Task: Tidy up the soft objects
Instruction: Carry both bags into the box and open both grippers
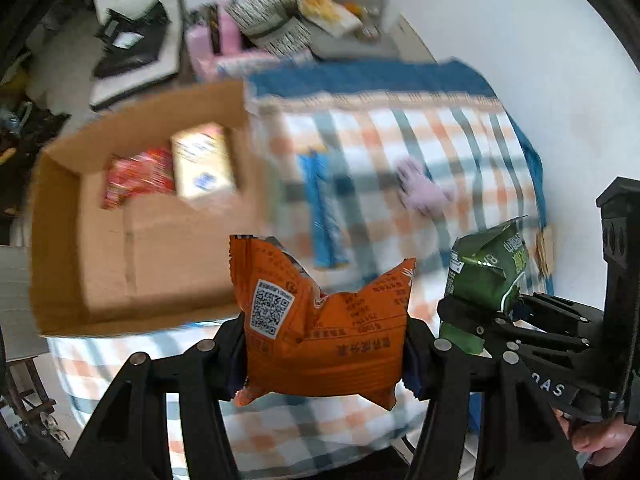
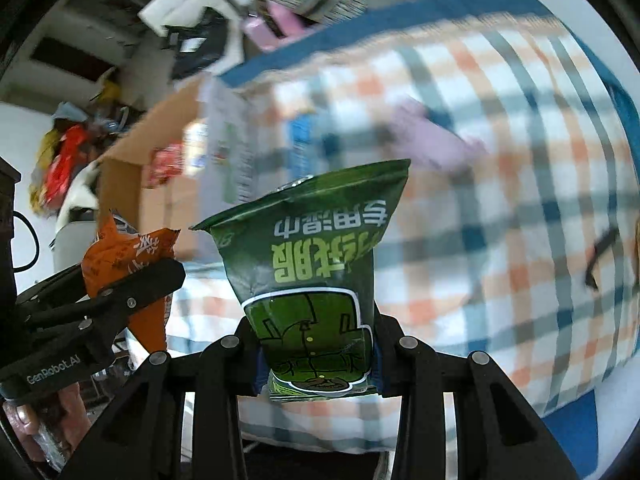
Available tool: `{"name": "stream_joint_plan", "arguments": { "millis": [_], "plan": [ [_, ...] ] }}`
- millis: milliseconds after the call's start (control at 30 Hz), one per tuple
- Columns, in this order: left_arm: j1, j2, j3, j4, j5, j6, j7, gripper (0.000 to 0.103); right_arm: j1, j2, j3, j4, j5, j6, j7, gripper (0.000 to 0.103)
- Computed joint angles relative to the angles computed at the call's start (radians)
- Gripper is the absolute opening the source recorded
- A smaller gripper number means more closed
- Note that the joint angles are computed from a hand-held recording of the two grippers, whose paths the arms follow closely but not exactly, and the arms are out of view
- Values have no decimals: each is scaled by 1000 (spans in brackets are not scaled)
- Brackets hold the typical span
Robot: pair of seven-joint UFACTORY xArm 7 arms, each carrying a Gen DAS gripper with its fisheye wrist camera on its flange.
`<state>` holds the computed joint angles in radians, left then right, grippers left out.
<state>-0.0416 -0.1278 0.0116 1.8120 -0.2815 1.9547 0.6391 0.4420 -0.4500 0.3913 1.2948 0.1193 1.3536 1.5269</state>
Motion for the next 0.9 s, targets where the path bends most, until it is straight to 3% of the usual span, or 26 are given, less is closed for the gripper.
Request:
{"name": "stream_joint_plan", "arguments": {
  "millis": [100,200,267,400,533,900],
  "plan": [
    [26,67,22,76,-3,-31,11,57,-14,199,37,202,-101,-4,-21,40],
    [75,182,41,210,3,-33,31,57,20,368,44,388,-192,34,-22,40],
    [97,211,33,214,23,-80,39,57,59,517,42,554,-256,76,-27,40],
    [143,347,23,350,56,-110,46,57,147,739,4,833,-315,181,-54,40],
    [160,493,0,490,108,-117,39,57,203,911,-51,1045,-302,262,-80,40],
    [100,767,-13,677,275,-155,47,57,201,1000,-172,1007,-131,218,-104,40]
  ]
}}
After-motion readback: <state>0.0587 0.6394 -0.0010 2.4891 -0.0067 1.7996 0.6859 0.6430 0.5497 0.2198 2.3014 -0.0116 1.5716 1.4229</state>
